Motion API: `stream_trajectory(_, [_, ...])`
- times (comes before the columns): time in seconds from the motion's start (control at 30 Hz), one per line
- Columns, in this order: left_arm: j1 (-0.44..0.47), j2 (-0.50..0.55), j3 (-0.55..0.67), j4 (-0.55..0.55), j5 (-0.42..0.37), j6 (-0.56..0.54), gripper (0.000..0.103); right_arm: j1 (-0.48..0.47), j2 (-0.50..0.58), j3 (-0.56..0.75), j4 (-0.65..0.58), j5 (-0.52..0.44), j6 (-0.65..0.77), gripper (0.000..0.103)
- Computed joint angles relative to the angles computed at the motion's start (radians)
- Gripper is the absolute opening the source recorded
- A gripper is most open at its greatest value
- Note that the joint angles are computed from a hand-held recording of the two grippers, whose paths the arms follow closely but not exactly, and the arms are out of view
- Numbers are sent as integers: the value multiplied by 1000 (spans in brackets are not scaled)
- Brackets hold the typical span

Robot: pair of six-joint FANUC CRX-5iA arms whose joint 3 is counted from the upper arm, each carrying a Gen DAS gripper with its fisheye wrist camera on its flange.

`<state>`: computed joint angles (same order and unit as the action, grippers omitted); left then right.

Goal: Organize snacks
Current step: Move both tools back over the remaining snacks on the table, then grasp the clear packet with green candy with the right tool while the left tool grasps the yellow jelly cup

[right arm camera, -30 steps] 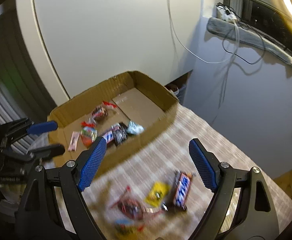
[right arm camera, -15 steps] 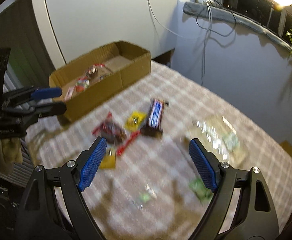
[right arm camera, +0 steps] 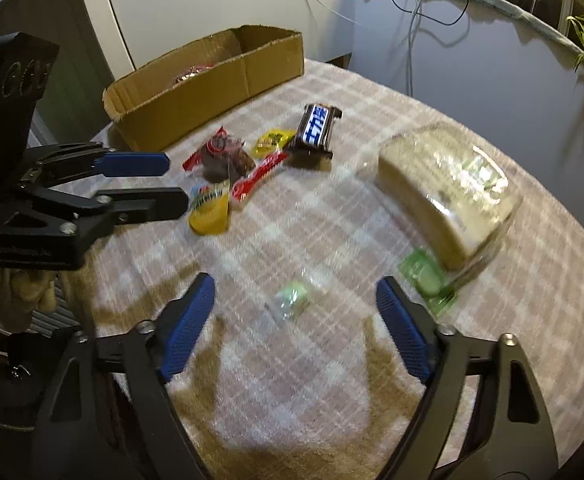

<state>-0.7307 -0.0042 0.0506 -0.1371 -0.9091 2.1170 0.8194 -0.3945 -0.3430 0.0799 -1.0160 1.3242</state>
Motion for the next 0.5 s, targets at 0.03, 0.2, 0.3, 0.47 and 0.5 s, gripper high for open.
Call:
stream_trajectory(0.03, [-1, 6, 2, 2, -3, -4, 59, -3, 1, 1, -9, -3, 5, 73])
stream_trajectory(0.2, [-11, 42, 33, -19, -32, 0, 59, -13, 10, 1, -37, -3, 17, 66])
stream_trajectory(0.3, [-13, 58, 47, -27, -41, -2, 59, -20, 25, 10, -54, -3, 23, 55])
stream_trajectory(0.47, [-14, 80, 61, -33, -54, -6, 49, -14, 48, 17, -48, -12, 14, 46])
stream_trajectory(0.5, [-13, 82, 62, -35, -55, -3, 45, -8, 46, 12, -36, -12, 7, 44])
